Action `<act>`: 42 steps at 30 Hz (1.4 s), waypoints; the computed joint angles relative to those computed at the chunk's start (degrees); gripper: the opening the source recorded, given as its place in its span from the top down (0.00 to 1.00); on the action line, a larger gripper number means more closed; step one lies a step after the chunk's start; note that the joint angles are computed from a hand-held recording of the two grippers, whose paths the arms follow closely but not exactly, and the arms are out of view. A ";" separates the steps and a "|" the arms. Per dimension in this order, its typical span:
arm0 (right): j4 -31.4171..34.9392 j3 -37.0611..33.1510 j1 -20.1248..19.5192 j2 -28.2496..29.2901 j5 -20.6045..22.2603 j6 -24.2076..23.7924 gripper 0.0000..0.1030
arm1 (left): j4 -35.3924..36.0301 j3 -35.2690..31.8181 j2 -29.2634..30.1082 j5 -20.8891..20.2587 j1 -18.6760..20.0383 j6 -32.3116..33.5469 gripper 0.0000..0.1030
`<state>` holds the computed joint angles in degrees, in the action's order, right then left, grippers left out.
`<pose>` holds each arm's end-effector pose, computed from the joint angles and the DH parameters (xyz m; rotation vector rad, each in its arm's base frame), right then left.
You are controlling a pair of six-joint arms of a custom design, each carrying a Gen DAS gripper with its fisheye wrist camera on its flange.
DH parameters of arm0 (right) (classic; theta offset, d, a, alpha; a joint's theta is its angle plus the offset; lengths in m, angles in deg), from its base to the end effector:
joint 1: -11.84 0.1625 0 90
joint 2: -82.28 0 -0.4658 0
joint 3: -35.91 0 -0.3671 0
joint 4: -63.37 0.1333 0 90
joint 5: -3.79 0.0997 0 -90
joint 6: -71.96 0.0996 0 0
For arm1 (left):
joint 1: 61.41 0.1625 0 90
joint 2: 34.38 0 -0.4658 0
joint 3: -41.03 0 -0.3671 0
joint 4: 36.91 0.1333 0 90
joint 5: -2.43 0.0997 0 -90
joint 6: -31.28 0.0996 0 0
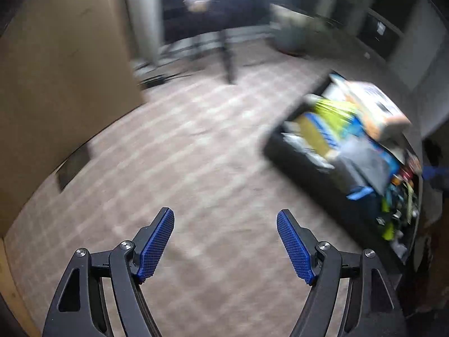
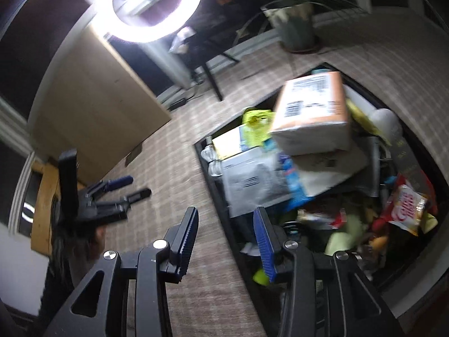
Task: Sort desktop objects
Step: 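Move the left tool back to the black instruction card on the cloth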
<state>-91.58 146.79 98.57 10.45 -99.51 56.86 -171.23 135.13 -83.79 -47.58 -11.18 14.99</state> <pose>0.0781 -0.5677 0.3302 0.2128 -2.7787 0.5805 -0.2726 -0.6360 0.1811 0.5096 2.4377 -0.4188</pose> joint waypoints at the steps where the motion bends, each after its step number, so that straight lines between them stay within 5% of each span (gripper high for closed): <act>1: 0.18 -0.05 0.40 0.58 -0.03 -0.15 0.64 | -0.23 0.28 -1.01 0.98 1.24 0.03 0.23; 9: -0.84 -0.50 3.46 6.34 -2.12 0.26 0.64 | -3.49 -0.17 -5.72 3.12 9.99 5.19 0.23; 21: -0.60 -2.91 5.86 12.84 -4.22 4.22 0.64 | -1.86 -11.77 -0.94 0.97 18.97 14.94 0.23; 25: -0.06 -4.00 5.65 13.87 -4.79 5.76 0.64 | -0.41 -13.51 1.01 2.19 19.80 16.97 0.23; 34: 1.90 -5.61 5.15 15.55 -5.80 7.23 0.64 | 2.16 -13.71 1.58 -5.59 19.03 23.61 0.17; 38: 2.63 -5.98 4.74 16.00 -5.24 7.29 0.64 | -0.16 -14.26 2.58 1.48 18.01 24.68 0.16; 42: 3.01 -6.06 4.61 16.09 -4.97 7.36 0.64 | 3.30 -18.48 5.04 3.24 18.41 23.47 0.16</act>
